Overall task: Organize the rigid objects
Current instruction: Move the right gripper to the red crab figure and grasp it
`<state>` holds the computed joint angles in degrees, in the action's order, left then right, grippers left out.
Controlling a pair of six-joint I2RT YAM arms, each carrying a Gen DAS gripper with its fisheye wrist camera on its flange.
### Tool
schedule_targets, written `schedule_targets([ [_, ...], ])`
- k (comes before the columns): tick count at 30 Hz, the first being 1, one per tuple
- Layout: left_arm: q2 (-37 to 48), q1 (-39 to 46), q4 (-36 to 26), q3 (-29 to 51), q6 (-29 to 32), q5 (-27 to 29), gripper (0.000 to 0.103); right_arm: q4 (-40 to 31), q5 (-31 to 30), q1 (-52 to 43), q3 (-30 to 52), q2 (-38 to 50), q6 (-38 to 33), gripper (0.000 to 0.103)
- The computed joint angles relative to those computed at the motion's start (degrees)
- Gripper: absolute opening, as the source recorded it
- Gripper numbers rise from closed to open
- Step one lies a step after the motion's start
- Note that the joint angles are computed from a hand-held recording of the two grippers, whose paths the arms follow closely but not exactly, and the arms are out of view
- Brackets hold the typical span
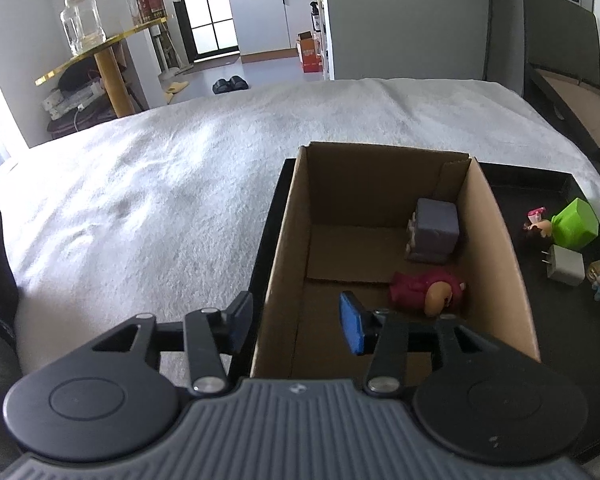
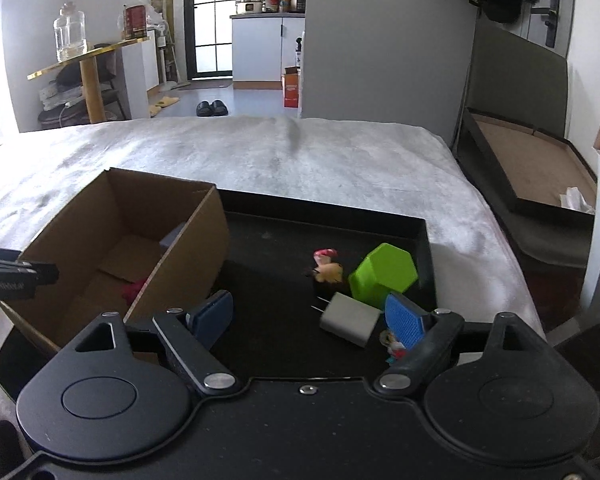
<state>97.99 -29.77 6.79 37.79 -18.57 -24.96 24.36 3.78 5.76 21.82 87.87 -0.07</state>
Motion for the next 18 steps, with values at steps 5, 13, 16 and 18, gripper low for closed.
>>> schedule_targets([
  [5,0.4,-0.4,-1.2,0.8,-0.1,-0.2,0.047,0.3,-1.7,-3.0,-0.7,0.0,-0.3,0.083],
  [13,1.1,-0.4,-2.7,1.9,-0.5,-1.3,0.052,0.5,-4.4,-7.5,-0.9,2.3,0.9,0.088],
  [16,1.2,-0.6,-2.7,2.1,-0.5,-1.4,0.057,1.6,-5.0,-8.9,-0.7,4.2,0.5,0.088],
  [18,1.6,-0.8,-2.8,2.4,-0.3,-2.0,0.064,2.2,-5.2,-9.5,-0.7,5.2,0.4,0.088],
])
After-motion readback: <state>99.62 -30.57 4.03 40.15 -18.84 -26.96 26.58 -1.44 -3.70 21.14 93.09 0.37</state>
